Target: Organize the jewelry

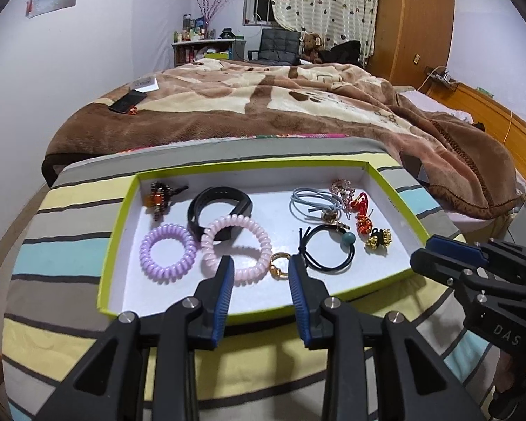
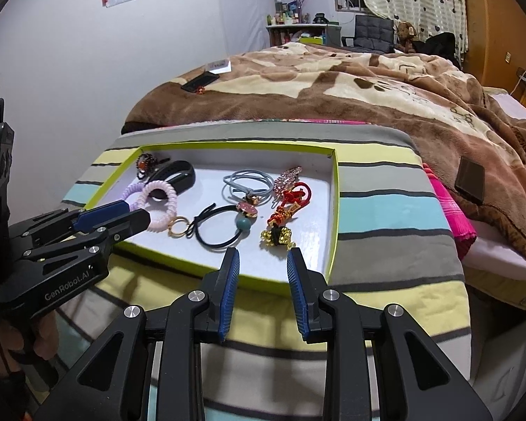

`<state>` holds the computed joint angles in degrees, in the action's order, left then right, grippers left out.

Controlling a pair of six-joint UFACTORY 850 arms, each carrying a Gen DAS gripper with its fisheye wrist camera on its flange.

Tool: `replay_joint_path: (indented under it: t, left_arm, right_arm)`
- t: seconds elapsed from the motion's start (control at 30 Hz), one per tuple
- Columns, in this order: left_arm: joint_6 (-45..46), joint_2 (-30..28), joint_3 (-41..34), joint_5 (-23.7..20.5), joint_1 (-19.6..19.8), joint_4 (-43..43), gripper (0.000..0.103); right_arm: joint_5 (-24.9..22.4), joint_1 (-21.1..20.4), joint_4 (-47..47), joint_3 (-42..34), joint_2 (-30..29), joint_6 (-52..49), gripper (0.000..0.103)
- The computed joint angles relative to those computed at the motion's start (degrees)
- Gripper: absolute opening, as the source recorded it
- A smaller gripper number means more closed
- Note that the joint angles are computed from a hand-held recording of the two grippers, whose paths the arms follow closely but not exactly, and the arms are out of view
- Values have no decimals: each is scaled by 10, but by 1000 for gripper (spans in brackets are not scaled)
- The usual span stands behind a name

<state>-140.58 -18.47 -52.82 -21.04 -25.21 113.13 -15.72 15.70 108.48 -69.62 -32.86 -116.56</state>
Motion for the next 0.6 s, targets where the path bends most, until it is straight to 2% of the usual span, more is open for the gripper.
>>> replay_joint_path:
  t: [0.27,0.6]
  left_arm:
    - [-56,43,47,-35,-21,26,34]
    - [-94,78,100,-69,-55,22,35]
  right_arm:
    - [-33,-8,101,59,43,-102,30]
    - [-72,-14,171,128,86,-173,30]
